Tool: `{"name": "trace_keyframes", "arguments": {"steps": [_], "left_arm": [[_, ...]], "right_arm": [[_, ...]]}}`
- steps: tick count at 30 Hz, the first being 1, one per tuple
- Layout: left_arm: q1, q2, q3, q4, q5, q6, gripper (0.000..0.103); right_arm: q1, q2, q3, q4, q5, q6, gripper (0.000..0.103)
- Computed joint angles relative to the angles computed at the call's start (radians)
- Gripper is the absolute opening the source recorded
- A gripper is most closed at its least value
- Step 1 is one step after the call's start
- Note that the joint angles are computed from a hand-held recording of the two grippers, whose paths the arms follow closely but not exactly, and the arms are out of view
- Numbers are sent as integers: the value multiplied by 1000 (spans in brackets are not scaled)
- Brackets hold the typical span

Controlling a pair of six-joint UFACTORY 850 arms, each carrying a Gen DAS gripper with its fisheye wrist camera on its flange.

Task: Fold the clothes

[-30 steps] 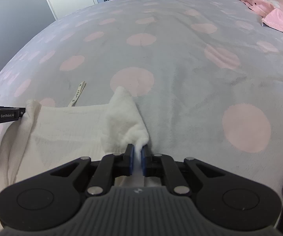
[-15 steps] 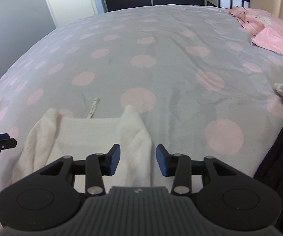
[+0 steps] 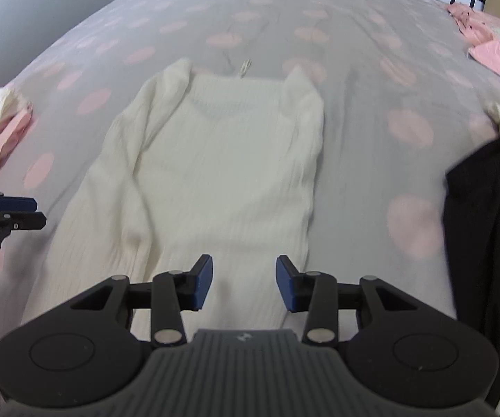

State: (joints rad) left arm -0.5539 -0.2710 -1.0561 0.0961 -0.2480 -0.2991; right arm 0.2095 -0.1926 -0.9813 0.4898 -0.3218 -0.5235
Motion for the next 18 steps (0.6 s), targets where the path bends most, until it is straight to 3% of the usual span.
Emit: {"name": "trace_keyframes", "arguments": {"steps": [5,8,10,18], "left_arm": [[-27,70,85,-302,-24,287,28],[-53,113,141,-417,-39,400,40],[-73,138,176,-476,-56,456,42],[-154,219,278,-472,-98,432,43]], "right_arm": [[-3,125,151,47,-39,-26,45],[-16,211,243,95,-64,-68,50],[-30,259,294,141,-102,-113,50],[-38,392,438,183,-232,-194,52]]}}
